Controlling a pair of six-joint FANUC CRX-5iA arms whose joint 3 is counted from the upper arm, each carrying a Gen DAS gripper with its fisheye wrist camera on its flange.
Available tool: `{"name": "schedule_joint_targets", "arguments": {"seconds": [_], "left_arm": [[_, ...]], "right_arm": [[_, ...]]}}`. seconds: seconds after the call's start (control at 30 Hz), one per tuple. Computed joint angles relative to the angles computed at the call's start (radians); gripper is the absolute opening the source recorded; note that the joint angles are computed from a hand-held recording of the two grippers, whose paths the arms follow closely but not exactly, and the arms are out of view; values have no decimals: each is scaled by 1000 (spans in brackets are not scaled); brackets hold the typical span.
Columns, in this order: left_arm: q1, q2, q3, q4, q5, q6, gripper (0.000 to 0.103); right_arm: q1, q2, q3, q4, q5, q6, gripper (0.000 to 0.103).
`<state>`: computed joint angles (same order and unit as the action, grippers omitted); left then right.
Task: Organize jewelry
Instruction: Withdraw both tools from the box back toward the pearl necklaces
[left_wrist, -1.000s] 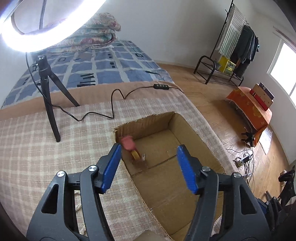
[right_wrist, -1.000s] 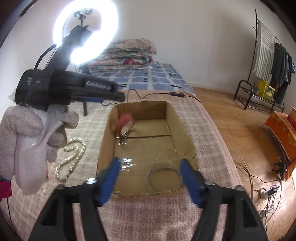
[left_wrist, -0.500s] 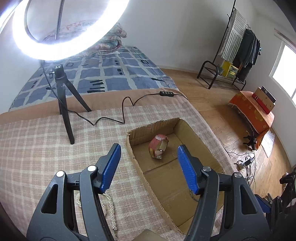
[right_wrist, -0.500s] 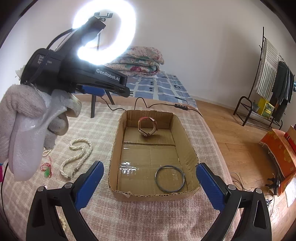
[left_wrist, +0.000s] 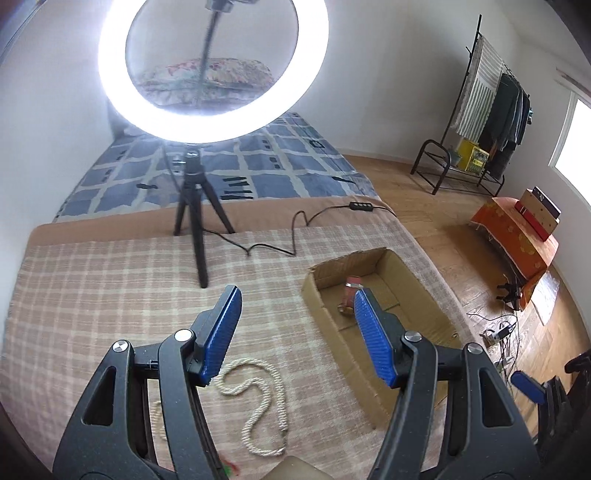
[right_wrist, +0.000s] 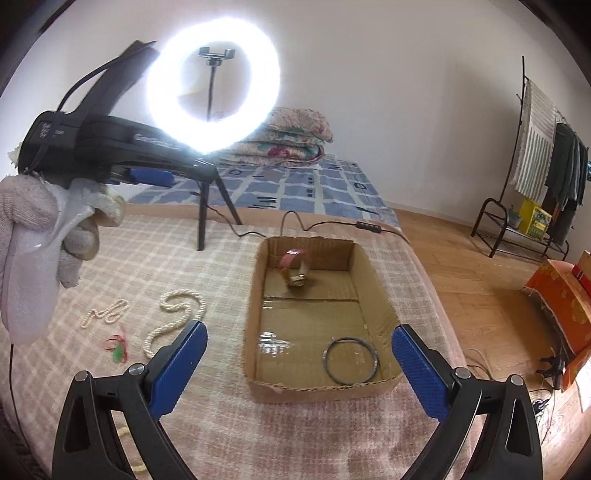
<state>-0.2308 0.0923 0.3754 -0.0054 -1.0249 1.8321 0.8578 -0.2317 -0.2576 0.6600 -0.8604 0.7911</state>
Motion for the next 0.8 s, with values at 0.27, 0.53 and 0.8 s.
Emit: {"name": "schedule_joint_targets", "arguments": {"seconds": [0.27,0.53,0.8], "left_arm": [[82,-157,-125,-35,-20,-36,65],[178,-304,-263,-14,-44,-104,65],[297,-389,-368,88,-92,-181,65]], "right_arm": [[39,-13,5,-27,1,-6,101],[77,-33,-33,31,23,-91,101],[108,-32,-59,66,48,-127,101]]}}
